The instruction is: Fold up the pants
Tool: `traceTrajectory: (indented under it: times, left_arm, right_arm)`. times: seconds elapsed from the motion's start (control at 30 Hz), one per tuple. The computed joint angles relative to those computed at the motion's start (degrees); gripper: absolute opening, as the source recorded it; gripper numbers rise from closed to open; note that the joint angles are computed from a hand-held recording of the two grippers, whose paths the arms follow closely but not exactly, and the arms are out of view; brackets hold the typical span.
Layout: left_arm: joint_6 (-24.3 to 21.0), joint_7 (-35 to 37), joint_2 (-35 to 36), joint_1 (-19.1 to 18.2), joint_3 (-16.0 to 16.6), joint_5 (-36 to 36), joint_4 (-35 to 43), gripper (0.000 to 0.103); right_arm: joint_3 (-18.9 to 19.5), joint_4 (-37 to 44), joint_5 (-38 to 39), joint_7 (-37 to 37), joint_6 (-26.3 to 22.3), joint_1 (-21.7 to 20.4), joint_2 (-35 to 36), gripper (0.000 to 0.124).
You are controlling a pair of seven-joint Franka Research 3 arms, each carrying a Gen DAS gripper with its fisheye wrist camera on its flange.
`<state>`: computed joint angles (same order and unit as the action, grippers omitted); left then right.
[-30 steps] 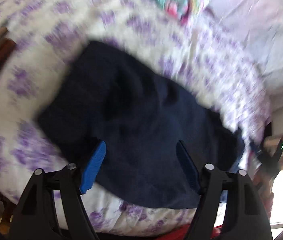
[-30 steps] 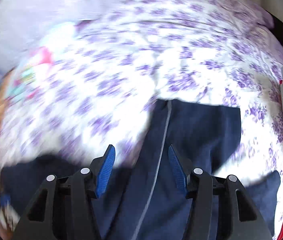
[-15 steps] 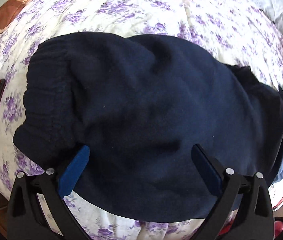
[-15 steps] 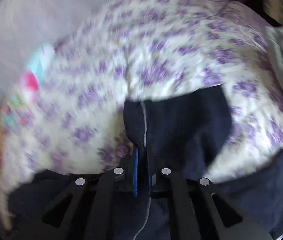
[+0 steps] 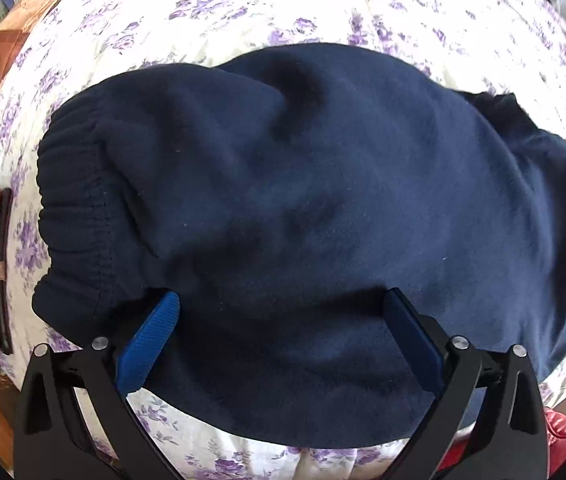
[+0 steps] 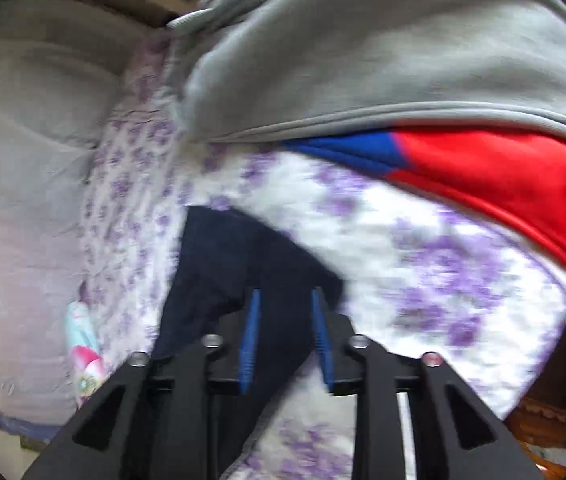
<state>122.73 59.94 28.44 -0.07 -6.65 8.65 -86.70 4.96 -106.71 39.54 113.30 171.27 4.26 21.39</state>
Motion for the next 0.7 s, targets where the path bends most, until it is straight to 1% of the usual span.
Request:
traceTrajectory:
  times: [0.03, 0.07, 0.13, 0.17, 0.2, 0.23, 0.33, 0.37, 0.4, 0.43, 0.47, 0.5, 0.53, 0.57, 0.6, 0.67, 0.7]
  left_arm:
    - [-0.3, 0.0, 0.4, -0.1, 0.1, 0.3, 0.5, 0.099]
    - [-0.1, -0.2, 0.5, -0.2, 0.1, 0.3, 0.7, 0.099]
    - [0.7, -0.3, 0.4, -0.1, 0.1, 0.4, 0.3, 0.099]
    - [1.4, -0.4, -0.1, -0.1, 0.1, 0.5, -0.5, 0.099]
    - [2.2, -0.6, -0.6, -0.1, 0.1, 0.5, -1.5, 0.099]
    - [2.8, -0.7, -0.9, 0.0, 0.1, 0.6, -2.1, 0.099]
    - [5.6, -2.1, -3.4, -0.4, 0.1, 1.1, -6.4, 0.099]
    - [6.2, -2.5, -3.8, -0.6, 0.3, 1.5, -7.2, 0.099]
    - [6.6, -3.2, -4.7, -0.9, 0.2, 1.9, -8.5, 0.099]
    - [6.7, -3.6, -5.0, -1.1, 0.3, 2.2, -8.8, 0.099]
    - [6.7, -4.0, -5.2, -1.2, 0.3, 2.4, -9.1, 0.099]
    - [6.6, -4.1, -5.4, -1.2, 0.2, 2.4, -9.3, 0.099]
    - [6.7, -4.0, -5.4, -1.1, 0.1, 2.3, -9.3, 0.099]
    - [6.7, -3.8, -5.6, -0.9, 0.0, 1.9, -9.6, 0.099]
    - [6.9, -3.6, -5.8, -0.6, -0.2, 1.3, -9.9, 0.099]
    - [7.9, -2.9, -6.6, 0.3, -0.5, -0.5, -11.0, 0.099]
    - [8.5, -2.4, -6.9, 0.9, -0.6, -1.6, -11.5, 0.099]
  right_arm:
    - [1.3, 1.9, 0.9, -1.4, -0.3, -0.8, 1.3, 0.035]
    - [1.2, 4.4, 0.5, -1.2, -1.3, -0.6, 3.0, 0.035]
    - [-0.2, 7.9, -1.2, 0.3, -3.8, 0.0, 5.6, 0.035]
    - [-1.9, 9.7, -3.1, 2.7, -5.5, 1.1, 7.1, 0.035]
    - [-2.8, 11.0, -4.3, 4.6, -6.6, 1.7, 8.2, 0.035]
    - [-2.8, 11.6, -4.6, 5.5, -7.0, 1.6, 8.8, 0.035]
    - [-1.2, 13.9, -4.7, 4.6, -5.8, 0.4, 11.3, 0.035]
    - [0.4, 13.5, -4.0, 2.2, -4.9, -0.7, 11.2, 0.035]
    - [1.2, 14.7, -4.4, 0.4, -5.7, -1.2, 11.8, 0.034]
    - [1.2, 16.0, -6.7, -0.2, -6.3, -1.2, 12.4, 0.025]
    - [1.1, 15.3, -5.9, -2.5, -5.1, -0.9, 11.7, 0.012]
    - [2.7, 14.3, -5.0, -5.3, -3.4, -1.8, 10.6, 0.007]
    - [5.0, 13.5, -3.0, -8.7, -1.9, -3.5, 9.5, 0.007]
    - [8.3, 12.0, 0.1, -13.1, -0.7, -6.0, 7.4, 0.006]
    - [10.0, 10.6, 2.9, -16.0, -0.2, -7.4, 5.5, 0.006]
    - [11.5, 5.8, 8.8, -19.8, 1.1, -9.4, 0.6, 0.006]
    - [11.2, 3.8, 10.8, -20.3, 0.9, -9.6, -1.0, 0.006]
